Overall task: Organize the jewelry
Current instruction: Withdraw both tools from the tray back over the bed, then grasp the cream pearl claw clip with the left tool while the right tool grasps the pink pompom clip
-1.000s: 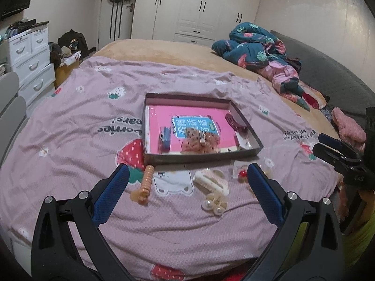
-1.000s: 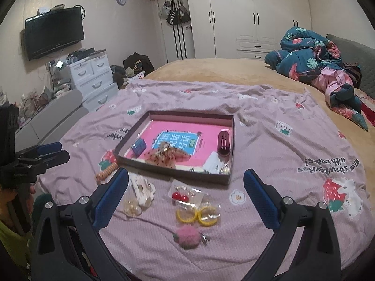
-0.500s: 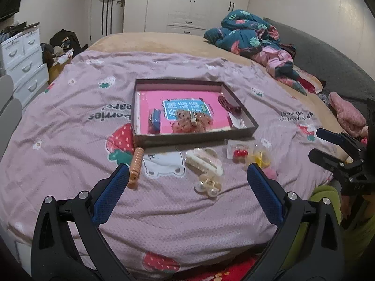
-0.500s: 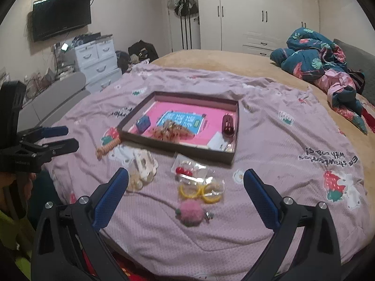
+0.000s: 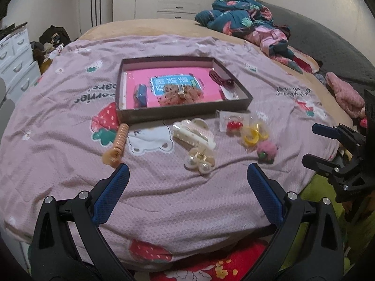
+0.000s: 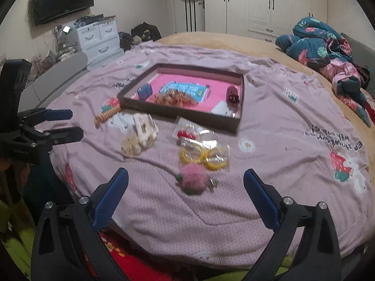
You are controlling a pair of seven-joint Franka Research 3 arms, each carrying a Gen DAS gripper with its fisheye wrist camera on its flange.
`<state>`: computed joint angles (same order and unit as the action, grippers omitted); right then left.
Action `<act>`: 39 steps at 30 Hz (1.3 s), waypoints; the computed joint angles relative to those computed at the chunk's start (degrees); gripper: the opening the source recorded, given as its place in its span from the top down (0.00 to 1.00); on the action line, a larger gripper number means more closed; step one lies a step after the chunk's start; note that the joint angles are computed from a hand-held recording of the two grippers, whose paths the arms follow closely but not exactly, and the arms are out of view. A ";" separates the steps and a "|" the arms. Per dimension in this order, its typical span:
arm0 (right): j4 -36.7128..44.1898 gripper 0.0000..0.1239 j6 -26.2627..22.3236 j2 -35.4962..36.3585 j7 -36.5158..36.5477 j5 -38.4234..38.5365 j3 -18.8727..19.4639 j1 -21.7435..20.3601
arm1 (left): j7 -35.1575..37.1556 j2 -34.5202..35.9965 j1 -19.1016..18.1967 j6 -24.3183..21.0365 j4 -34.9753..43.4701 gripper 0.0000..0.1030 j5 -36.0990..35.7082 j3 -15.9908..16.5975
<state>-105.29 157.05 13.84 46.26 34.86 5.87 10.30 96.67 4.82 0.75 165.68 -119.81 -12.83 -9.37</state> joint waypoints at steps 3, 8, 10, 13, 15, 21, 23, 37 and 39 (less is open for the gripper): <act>-0.58 0.21 -0.50 0.50 1.56 -1.85 -0.80 0.22 | 0.23 0.36 -0.19 -0.56 -0.21 0.09 0.91 -0.06; 0.29 0.21 -1.96 2.16 3.24 -2.57 -1.08 -0.53 | 0.70 1.56 -0.15 -2.19 0.33 0.09 0.92 -0.57; 1.47 0.21 -2.92 3.42 3.25 -1.64 -0.80 -1.29 | 2.74 2.01 0.18 -2.72 0.73 0.09 -0.73 -1.29; 3.65 0.21 -4.62 5.37 3.92 -1.70 -0.71 -1.95 | 3.84 2.72 0.13 -3.03 1.26 0.09 -1.28 -1.65; 5.24 0.21 -5.70 6.75 4.79 -2.77 -1.02 -1.88 | 3.23 3.61 -0.12 -3.34 1.95 0.09 -0.32 -1.54; 11.37 0.21 -9.85 11.32 5.11 -4.69 -0.28 -2.53 | 2.03 6.38 0.26 -4.64 4.59 0.09 0.94 -1.93; 13.35 0.21 -11.13 12.76 5.18 -4.21 0.08 -2.81 | 1.72 7.00 0.63 -4.96 5.34 0.09 1.24 -2.20; 16.71 0.57 -14.87 15.72 1.78 -1.85 2.00 -3.96 | 5.96 14.52 4.44 -6.39 12.88 0.10 -2.60 -5.92; 15.79 0.57 -14.64 15.07 0.92 -0.92 2.13 -3.99 | 5.96 15.54 4.49 -6.70 13.84 0.15 -2.36 -6.05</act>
<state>-89.50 142.41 28.92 47.18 33.94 8.01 6.31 102.63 20.36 5.24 158.98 -105.97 -15.19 -15.42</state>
